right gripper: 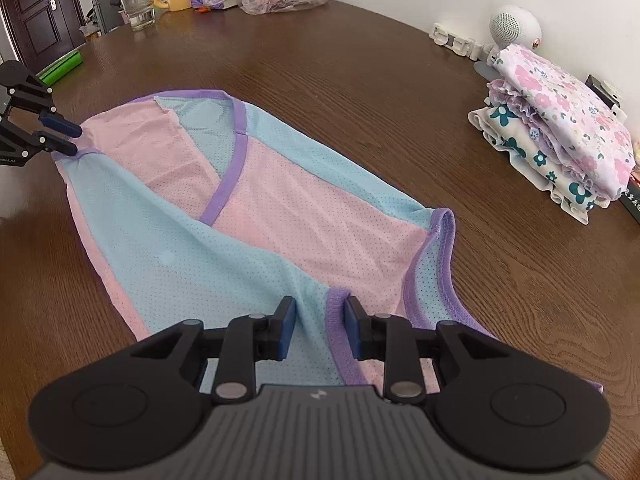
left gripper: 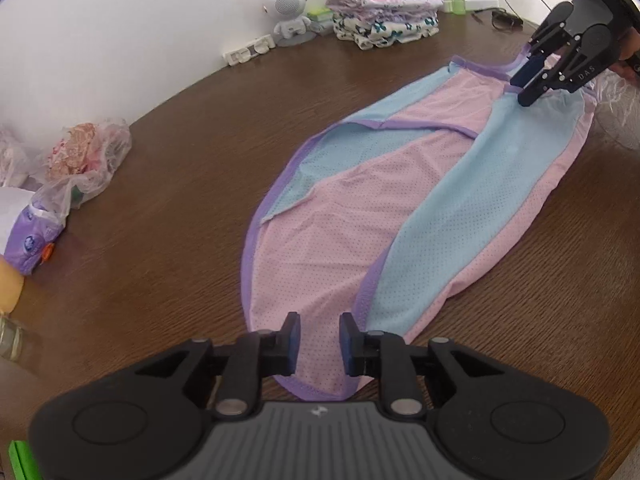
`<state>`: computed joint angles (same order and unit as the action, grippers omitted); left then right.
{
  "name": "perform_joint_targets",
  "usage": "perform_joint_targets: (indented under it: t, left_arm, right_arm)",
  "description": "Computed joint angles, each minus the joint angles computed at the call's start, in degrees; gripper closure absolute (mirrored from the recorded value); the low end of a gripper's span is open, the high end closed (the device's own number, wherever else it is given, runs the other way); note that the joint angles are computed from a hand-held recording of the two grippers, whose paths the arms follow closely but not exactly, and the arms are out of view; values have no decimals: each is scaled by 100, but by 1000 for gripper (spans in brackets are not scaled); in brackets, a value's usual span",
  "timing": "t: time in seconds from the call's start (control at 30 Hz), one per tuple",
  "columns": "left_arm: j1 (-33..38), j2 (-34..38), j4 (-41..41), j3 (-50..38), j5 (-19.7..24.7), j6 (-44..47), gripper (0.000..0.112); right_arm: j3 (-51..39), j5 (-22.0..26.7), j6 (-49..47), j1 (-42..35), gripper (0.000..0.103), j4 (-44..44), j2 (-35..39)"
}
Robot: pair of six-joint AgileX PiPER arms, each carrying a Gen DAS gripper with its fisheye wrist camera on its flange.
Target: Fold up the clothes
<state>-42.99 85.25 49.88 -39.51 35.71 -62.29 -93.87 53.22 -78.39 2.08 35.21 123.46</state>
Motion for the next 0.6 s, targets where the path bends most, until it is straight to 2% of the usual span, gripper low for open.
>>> perform_joint_targets:
  t: [0.07,0.13,0.27,0.4,0.5,0.6]
  left_arm:
    - [-226,-214,222,74,-49,-347,89]
    - [-378,-214,328,31,-296,-515,89]
    - [-360,364,588,-257,-929,-1143,89]
    - [-128,860,789,-442,-1538,-1915,89]
    - [-109,1016,984,-441,-1434,-2381,91]
    - [-235,959,844,-407,-1157,-2245,90]
  right_arm:
    - [316,29,-312,-136,75,385,-270]
    - [684,93,-729,-240,74,727,-543]
    - [1333,42,-1424,-58,71,808,-861]
    - [1464,-79,-1688,-49,70,905,-726]
    - [1463,-100,-1790,-230,66,884,-640]
    - [1395,7,-1848,-511,59,840,-534]
